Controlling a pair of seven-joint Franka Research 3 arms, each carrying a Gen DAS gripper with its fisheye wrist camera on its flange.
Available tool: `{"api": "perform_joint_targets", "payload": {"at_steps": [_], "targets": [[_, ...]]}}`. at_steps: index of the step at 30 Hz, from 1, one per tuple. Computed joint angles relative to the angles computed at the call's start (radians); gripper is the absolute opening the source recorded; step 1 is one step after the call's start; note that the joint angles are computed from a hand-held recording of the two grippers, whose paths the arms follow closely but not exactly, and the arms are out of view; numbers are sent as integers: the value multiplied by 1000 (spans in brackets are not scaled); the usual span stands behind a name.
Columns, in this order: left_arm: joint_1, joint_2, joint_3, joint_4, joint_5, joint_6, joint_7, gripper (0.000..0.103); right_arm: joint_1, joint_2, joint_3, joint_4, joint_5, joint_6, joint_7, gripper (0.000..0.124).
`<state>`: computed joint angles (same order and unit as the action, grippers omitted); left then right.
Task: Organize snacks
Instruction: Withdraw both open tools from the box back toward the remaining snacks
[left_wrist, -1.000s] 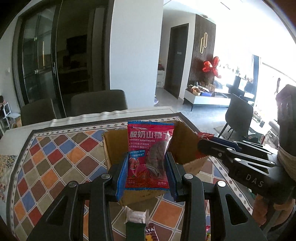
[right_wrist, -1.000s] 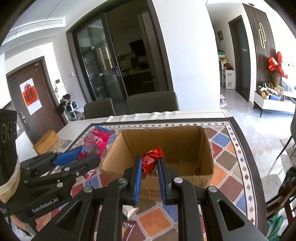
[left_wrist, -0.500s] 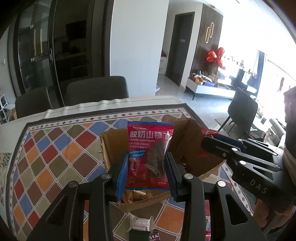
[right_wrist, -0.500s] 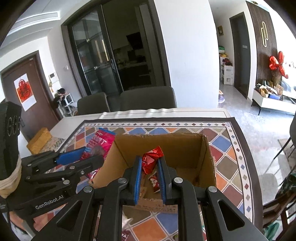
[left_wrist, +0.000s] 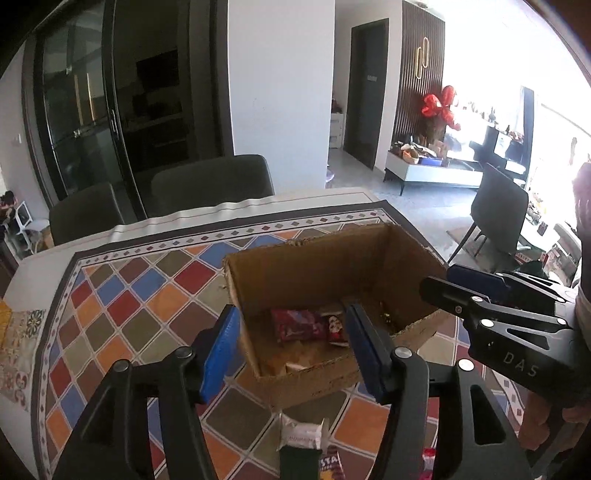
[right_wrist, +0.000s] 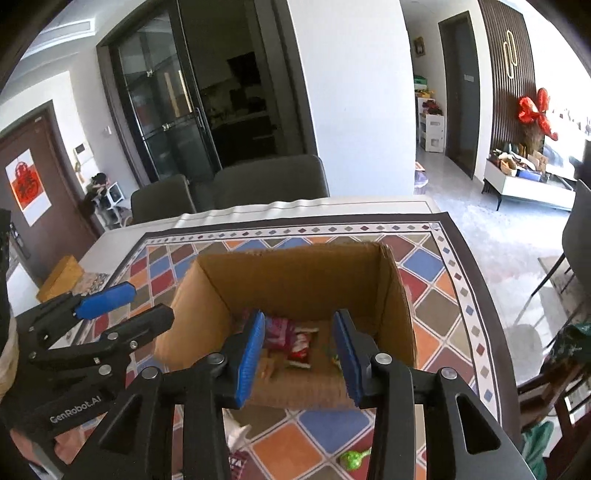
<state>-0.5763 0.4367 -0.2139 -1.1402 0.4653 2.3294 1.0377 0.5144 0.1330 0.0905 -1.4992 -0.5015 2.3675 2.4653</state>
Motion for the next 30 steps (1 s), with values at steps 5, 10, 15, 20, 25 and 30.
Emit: {"api": "perform_joint_targets", "payload": {"at_steps": [5, 10, 15, 20, 25, 30], "targets": [[16, -100, -7, -157, 21, 51, -38, 60, 9, -39, 18, -54, -16, 18, 11, 40], [44, -179, -27, -281, 32, 95, -82, 61, 8, -63, 39, -99, -2, 42, 12, 40], [69, -236, -49, -376, 32, 107, -111, 62, 15, -68, 56, -123, 7, 51, 5, 40], [92, -278, -68, -469, 8, 112, -113, 63, 22, -62, 62, -142, 34, 56, -25, 40], [111, -305, -84, -552, -50, 134, -111, 62, 25, -47, 66, -161, 106, 67, -100, 40], [121, -326, -95, -634, -98, 161, -110, 62, 32, -31, 64, -177, 154, 66, -180, 40]]}}
